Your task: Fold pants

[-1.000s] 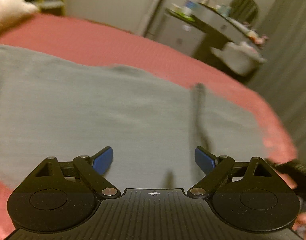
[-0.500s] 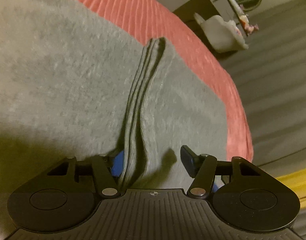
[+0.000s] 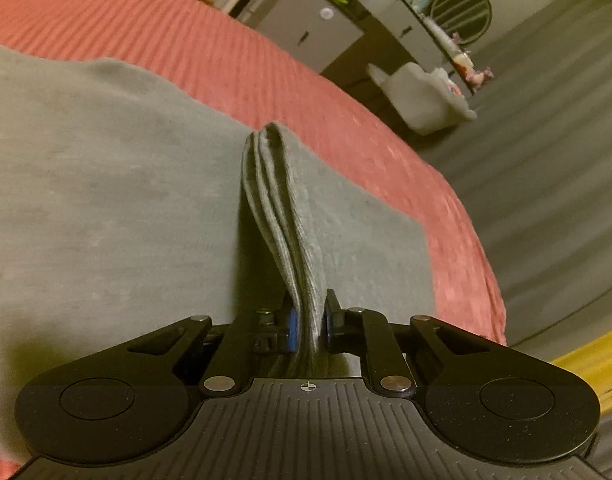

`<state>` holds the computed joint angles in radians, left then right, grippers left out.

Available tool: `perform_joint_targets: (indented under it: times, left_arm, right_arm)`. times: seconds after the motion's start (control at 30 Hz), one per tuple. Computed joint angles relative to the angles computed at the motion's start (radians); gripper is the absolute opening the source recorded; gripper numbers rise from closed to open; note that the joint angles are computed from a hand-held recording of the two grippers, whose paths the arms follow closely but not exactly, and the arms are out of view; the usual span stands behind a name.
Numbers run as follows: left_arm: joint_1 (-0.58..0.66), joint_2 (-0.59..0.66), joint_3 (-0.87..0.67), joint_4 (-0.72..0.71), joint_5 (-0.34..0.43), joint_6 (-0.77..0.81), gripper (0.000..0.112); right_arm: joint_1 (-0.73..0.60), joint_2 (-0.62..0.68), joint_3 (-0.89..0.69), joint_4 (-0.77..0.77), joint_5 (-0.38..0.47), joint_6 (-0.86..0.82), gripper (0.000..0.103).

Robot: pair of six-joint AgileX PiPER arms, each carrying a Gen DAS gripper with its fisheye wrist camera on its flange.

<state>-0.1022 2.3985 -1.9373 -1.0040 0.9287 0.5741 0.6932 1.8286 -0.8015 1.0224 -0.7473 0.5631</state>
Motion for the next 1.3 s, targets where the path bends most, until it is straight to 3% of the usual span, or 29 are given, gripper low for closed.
perform_joint_targets:
  times: [0.13,0.2,0.27,0.3,0.4,0.47,0.53,0.57,0.67,0.7,0.9,1.07,1.3]
  left_arm:
    - [0.045,0.014,0.017,0.015,-0.017,-0.061,0.015]
    - [0.057,0.031,-0.005,0.032,0.003,-0.078,0.015]
    - [0.043,0.012,0.015,0.082,-0.029,-0.063,0.019]
    - [0.029,-0.002,0.026,0.127,-0.057,-0.065,0.019]
    - [0.016,0.007,-0.011,0.175,-0.049,-0.092,0.024]
    - [0.001,0.033,-0.068,0.197,-0.032,-0.135,0.030]
    - [-0.012,0.053,-0.104,0.212,-0.023,-0.154,0.048]
    - [-0.014,0.056,-0.105,0.213,-0.019,-0.149,0.049]
    - [-0.045,0.061,-0.128,0.271,-0.035,-0.174,0.044]
    - [-0.054,0.059,-0.131,0.297,-0.046,-0.187,0.034]
    - [-0.065,0.054,-0.131,0.331,-0.054,-0.220,0.019]
    - [-0.074,0.015,-0.076,0.351,-0.096,-0.197,0.016]
    - [-0.078,-0.015,-0.071,0.370,-0.104,-0.179,0.015]
  right_arm:
    - [0.022,-0.018,0.031,0.013,-0.037,0.010,0.082]
    - [0.033,-0.020,0.036,0.036,-0.056,0.008,0.082]
    - [0.038,-0.024,0.025,0.085,-0.047,-0.048,0.081]
    - [0.036,-0.028,0.004,0.138,-0.020,-0.122,0.076]
    - [0.016,-0.020,-0.081,0.317,0.074,-0.368,0.049]
    - [0.003,-0.010,-0.132,0.440,0.108,-0.525,0.043]
    - [-0.004,-0.008,-0.150,0.489,0.122,-0.594,0.042]
    - [-0.006,-0.007,-0.159,0.513,0.127,-0.628,0.042]
    - [-0.008,-0.007,-0.166,0.528,0.128,-0.648,0.042]
    - [-0.008,-0.009,-0.156,0.508,0.127,-0.621,0.041]
    - [0.008,-0.022,-0.053,0.298,0.066,-0.283,0.040]
    - [0.032,-0.024,-0.066,0.347,0.031,-0.347,0.040]
    - [0.027,-0.028,-0.081,0.376,0.050,-0.401,0.040]
